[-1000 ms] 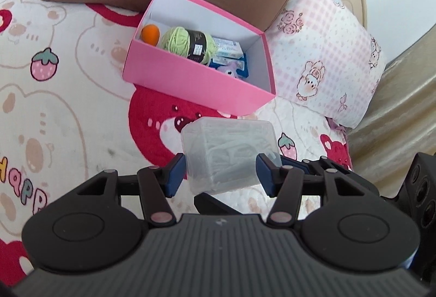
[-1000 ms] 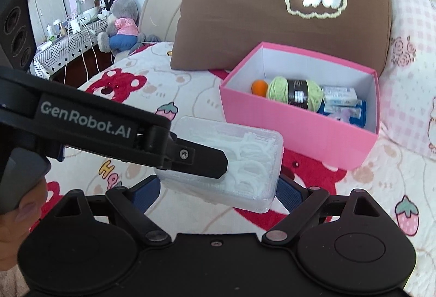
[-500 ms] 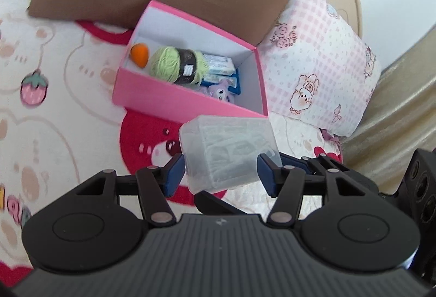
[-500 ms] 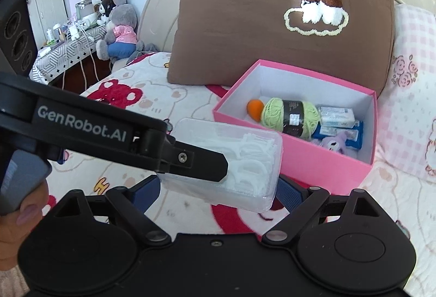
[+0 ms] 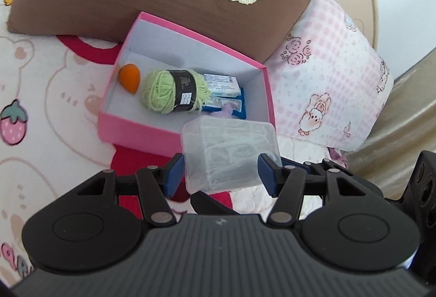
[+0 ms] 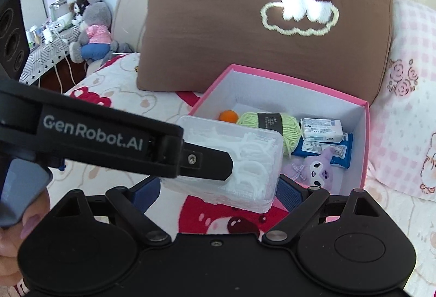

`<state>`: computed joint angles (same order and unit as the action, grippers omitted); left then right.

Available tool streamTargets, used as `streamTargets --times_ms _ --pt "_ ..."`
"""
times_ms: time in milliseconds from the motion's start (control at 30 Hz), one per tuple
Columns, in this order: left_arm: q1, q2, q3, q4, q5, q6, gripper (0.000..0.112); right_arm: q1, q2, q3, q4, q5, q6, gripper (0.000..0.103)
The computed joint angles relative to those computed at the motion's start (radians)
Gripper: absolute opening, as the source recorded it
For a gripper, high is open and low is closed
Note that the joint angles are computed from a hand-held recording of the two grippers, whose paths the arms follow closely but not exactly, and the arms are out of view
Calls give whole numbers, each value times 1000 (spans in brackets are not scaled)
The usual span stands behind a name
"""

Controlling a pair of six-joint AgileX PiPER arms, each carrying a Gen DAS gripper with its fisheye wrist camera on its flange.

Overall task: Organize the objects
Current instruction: 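Lift the plastic case with the left tool and carry it over the pink box, then lower the plastic case with the left tool into the pink box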

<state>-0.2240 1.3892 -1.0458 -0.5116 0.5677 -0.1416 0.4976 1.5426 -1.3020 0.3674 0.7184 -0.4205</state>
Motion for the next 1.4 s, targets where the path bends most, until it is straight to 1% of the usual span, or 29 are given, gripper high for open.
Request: streamTargets --times_ms 67,267,400,533,633,767,800,900,1000,1100,1167,1233,1300,1400 --pt "13 44 -40 -25 14 23 57 -19 48 -63 3 40 1 93" --pt "21 189 -195 -21 48 49 58 -39 160 -198 -42 75 4 93" --pt "31 291 -299 -18 78 52 58 -65 251 -297 -27 112 13 93" --pt "61 387 -384 -59 121 96 58 -65 328 -368 -49 125 42 93" --pt "67 443 -443 -40 146 83 58 -75 374 -402 -29 128 38 93" --pt "84 482 -473 -65 160 109 58 -87 430 -471 -10 164 37 93" --pt "92 491 -481 -76 171 114 58 -85 446 -497 -17 184 44 93" --pt "109 513 -513 -86 207 129 58 -73 466 -529 -43 199 45 93" --pt "121 537 -553 -78 253 114 58 -75 484 -557 -38 222 33 93" --pt "119 566 -602 -41 288 76 56 -92 535 -635 -8 291 51 93" --pt "123 586 -623 -45 303 66 56 -98 560 -667 -5 312 63 93" --pt "126 606 -639 -60 316 59 57 -105 571 -678 -3 323 67 93" --pt "122 623 -649 -64 326 49 56 -119 589 -696 11 350 85 93" --pt "107 634 -643 -58 313 27 59 -118 575 -659 8 339 139 93"
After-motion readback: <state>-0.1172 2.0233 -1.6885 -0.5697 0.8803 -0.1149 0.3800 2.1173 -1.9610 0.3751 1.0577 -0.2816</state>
